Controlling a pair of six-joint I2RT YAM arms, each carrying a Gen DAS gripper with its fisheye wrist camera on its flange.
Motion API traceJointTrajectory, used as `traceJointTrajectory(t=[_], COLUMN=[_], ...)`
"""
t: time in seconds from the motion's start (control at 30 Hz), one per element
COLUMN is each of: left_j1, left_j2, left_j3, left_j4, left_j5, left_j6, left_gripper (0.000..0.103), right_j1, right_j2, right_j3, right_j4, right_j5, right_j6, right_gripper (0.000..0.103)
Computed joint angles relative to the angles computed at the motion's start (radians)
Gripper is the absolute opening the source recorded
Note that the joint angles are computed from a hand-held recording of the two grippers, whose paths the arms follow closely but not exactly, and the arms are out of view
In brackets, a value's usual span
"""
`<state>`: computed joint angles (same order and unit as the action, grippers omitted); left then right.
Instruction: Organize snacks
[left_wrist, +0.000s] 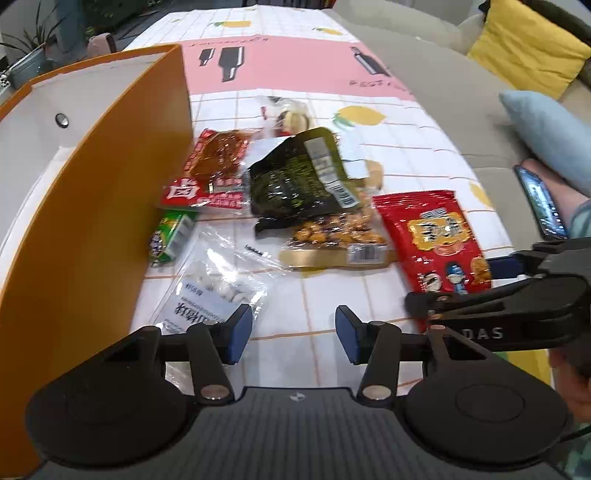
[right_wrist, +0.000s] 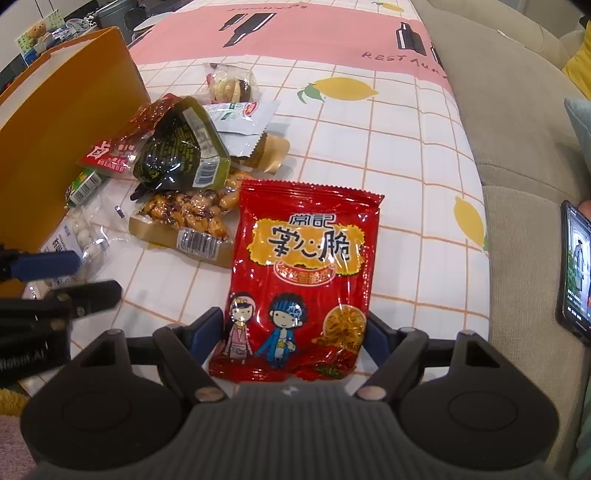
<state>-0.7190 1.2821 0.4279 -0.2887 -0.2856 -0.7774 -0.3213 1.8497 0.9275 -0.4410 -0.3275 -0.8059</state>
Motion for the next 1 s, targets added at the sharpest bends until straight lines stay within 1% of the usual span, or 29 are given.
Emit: traceJointTrajectory(t=[0.07, 0.1, 0.17, 0.23, 0.27, 0.33, 0.4, 0.47, 0.53, 0.57, 0.63, 0.73, 0.8, 0.87, 0.93, 0.97, 1.0], left_j1=[-0.019, -0.036, -0.098, -0.135, -0.148, -0.177, -0.199, -0.220, -0.237, -0.235, -0.247, -0.254, -0.274, -0.297, -0.307, -0.304, -0.297], left_j2=[-0.002, 0.010, 0.089, 0.143, 0.162, 0.201, 0.225, 0.245, 0.227, 0.221, 0.208, 0.186, 0.188, 0.216, 0.273, 0.301, 0.332], left_j3=[0.015, 0.033, 0.095, 0.123, 0.131, 0.150, 0.166, 0.178, 0.171, 0.160, 0.147, 0.133, 0.140, 0.175, 0.227, 0.245, 0.260], left_j4=[-0.042, -0.081, -0.194, -0.251, -0.267, -0.281, -0.288, -0.294, -0.295, -0.273, -0.227, -0.168, -0.168, -0.230, -0.327, -0.356, -0.381], left_j5=[-0.029, -0.062, -0.155, -0.203, -0.212, -0.244, -0.256, -0.274, -0.287, -0.289, -0.296, -0.273, -0.287, -0.334, -0.379, -0.382, -0.373], left_j6=[-0.014, -0.027, -0.068, -0.090, -0.090, -0.084, -0.070, -0.061, -0.063, -0.049, -0.026, 0.004, 0.005, -0.023, -0.064, -0.075, -0.073], left_gripper=[0.056, 0.056, 0.055, 0.043, 0.035, 0.033, 0.023, 0.017, 0.008, 0.000, 0.000, 0.000, 0.000, 0.000, 0.008, 0.018, 0.026], right_j1=[-0.002, -0.002, -0.001, -0.001, 0.001, 0.001, 0.000, -0.001, 0.000, 0.001, 0.001, 0.002, 0.002, 0.003, 0.003, 0.004, 0.004], right_j2=[0.001, 0.002, 0.002, 0.002, 0.002, 0.000, 0.000, 0.002, 0.003, 0.004, 0.003, 0.003, 0.003, 0.003, 0.002, 0.002, 0.002], right_j3=[0.001, 0.002, 0.002, 0.002, 0.001, -0.001, 0.001, 0.006, 0.007, 0.008, 0.007, 0.006, 0.006, 0.006, 0.004, 0.004, 0.003], right_j4=[-0.001, -0.002, -0.001, 0.000, 0.001, 0.002, -0.003, -0.009, -0.010, -0.009, -0.010, -0.007, -0.007, -0.006, -0.006, -0.005, -0.004], right_j5=[-0.001, -0.002, -0.001, 0.000, 0.001, 0.000, -0.001, -0.002, -0.002, -0.001, -0.001, 0.000, 0.000, 0.000, -0.001, 0.000, 0.001], right_j6=[-0.001, -0.001, 0.000, -0.002, -0.002, -0.005, -0.005, -0.004, -0.003, -0.004, -0.007, -0.009, -0.009, -0.009, -0.007, -0.007, -0.008], right_gripper=[0.077, 0.077, 0.077, 0.077, 0.077, 0.077, 0.077, 0.077, 0.077, 0.077, 0.077, 0.077, 0.077, 0.077, 0.077, 0.078, 0.078])
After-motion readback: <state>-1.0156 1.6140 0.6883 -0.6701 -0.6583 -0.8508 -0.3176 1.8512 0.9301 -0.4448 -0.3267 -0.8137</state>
